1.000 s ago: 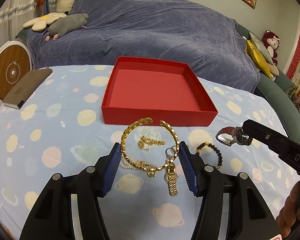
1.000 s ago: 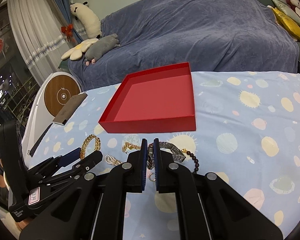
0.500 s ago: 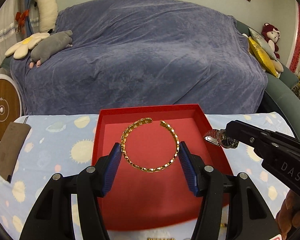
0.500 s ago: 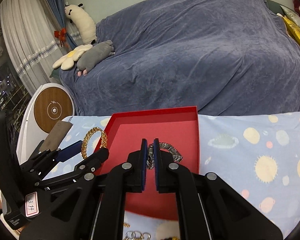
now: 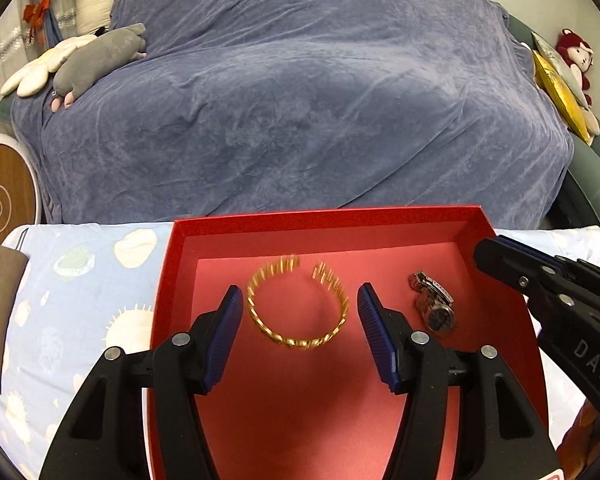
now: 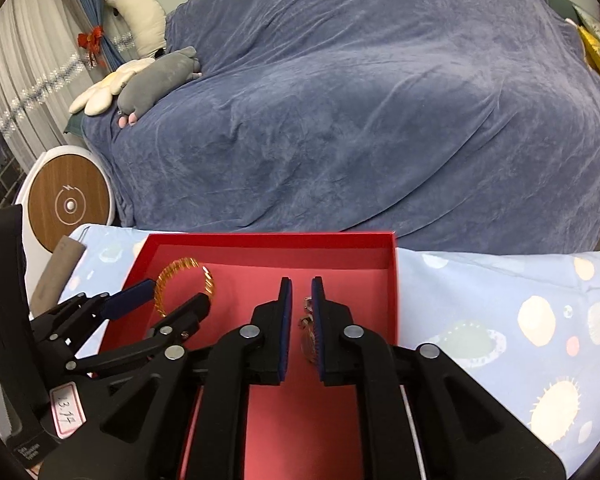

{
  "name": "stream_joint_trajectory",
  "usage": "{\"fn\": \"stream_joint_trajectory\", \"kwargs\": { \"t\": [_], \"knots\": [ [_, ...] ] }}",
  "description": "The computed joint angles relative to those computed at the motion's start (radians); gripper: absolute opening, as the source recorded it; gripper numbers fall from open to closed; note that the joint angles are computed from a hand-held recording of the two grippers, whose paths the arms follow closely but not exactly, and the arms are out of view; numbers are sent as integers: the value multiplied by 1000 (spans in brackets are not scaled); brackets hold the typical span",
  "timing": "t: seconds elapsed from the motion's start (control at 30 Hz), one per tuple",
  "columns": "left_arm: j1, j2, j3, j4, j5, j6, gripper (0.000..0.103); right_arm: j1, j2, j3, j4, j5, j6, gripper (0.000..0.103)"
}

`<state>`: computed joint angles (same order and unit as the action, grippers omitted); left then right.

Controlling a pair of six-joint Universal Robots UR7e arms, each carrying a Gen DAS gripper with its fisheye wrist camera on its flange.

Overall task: Organize jewelry
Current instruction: 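Carry both pieces into the red box and open both tools, then grasp the pearl bracelet with the left tool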

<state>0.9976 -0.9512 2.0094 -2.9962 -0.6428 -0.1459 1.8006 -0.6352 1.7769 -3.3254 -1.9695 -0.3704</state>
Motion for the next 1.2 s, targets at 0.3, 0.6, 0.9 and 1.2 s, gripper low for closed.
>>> {"fn": "stream_joint_trajectory", "kwargs": {
  "t": [0.3, 0.6, 0.9, 1.2],
  "knots": [
    [-93, -178, 195, -39, 53, -123, 76, 36, -159, 262, -170, 9, -50, 56],
    [-312, -443, 497, 344, 166, -531, 76, 100, -227, 603, -511, -75, -120, 82],
    [-437, -620, 673, 571, 46, -834, 76, 100, -65, 751, -903, -137, -115, 98],
    [-401, -458, 692, 357, 7, -800, 76, 51, -125, 750, -619, -117, 5, 98]
  ]
}}
